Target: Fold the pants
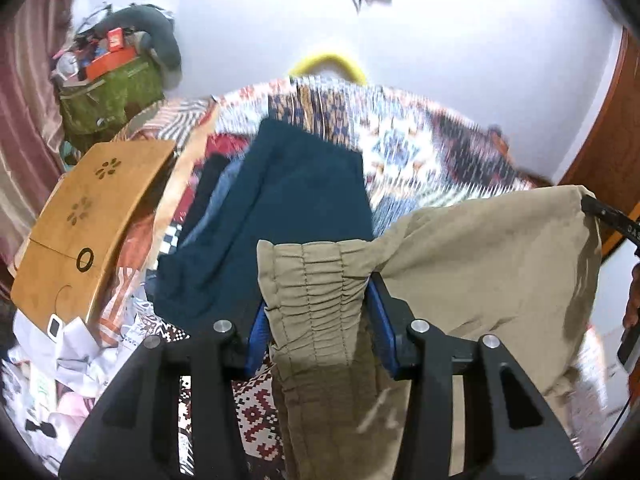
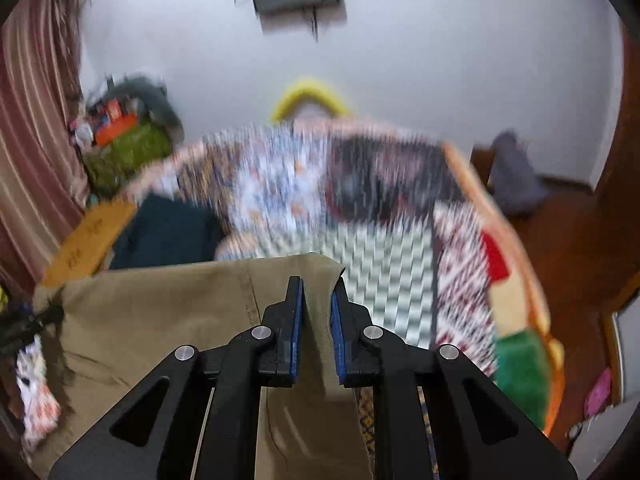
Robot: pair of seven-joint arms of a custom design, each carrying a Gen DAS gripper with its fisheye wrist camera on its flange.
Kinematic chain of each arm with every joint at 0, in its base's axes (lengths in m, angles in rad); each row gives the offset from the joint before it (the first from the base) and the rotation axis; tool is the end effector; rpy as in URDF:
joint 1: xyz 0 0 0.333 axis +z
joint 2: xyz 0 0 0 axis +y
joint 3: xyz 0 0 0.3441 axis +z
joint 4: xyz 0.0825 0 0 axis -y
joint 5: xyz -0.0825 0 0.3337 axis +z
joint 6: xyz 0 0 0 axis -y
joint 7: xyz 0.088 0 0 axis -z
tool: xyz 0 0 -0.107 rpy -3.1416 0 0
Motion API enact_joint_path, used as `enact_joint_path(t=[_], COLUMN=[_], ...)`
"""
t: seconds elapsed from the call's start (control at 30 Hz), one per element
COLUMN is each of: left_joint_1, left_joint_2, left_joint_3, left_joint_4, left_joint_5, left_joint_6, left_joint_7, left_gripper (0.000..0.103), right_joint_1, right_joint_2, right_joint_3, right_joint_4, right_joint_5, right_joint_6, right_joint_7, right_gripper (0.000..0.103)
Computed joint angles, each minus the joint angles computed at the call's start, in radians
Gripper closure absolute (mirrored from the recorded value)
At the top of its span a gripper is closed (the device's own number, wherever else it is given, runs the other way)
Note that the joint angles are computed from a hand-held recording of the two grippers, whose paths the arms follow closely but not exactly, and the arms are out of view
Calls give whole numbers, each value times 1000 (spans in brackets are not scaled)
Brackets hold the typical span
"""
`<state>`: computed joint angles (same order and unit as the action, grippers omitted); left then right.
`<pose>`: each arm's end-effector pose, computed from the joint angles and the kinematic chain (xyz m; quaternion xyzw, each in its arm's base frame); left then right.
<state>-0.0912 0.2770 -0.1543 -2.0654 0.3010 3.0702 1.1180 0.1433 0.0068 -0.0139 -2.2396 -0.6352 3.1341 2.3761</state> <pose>0.5824 -0.1619 0.4467 -0.6389 0.6804 -0.3036 0.1912 0.5137 0.1190 0.5197 -0.6246 0.6519 -0.2570 0.3449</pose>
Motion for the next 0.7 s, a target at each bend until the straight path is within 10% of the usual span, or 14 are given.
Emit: enact_joint_path(t=[0.1, 0.27, 0.47, 0.7], left_joint_1=[-3, 33, 126, -174], left_joint_2=[-55, -128, -254, -384], left_joint_3=[8, -36, -187, 6], left_joint_4=[-45, -124, -292, -423], left_joint_5=[8, -17, -365, -881], left_joint_6=[18, 16, 81, 98], left_joint_7=[-10, 62, 451, 927], left_gripper=[58, 58, 58, 58], right_joint_1=[-31, -69, -107, -47], right_joint_2=[-57, -144, -306, -489], right_joint_3=[33, 100, 146, 135], right_joint_4=[10, -75, -261, -435], right_joint_5=[-231, -218, -141, 4], right_joint_6=[-32, -35, 5, -8], right_joint_7=[198, 175, 138, 79], right_gripper=[91, 92, 92, 92])
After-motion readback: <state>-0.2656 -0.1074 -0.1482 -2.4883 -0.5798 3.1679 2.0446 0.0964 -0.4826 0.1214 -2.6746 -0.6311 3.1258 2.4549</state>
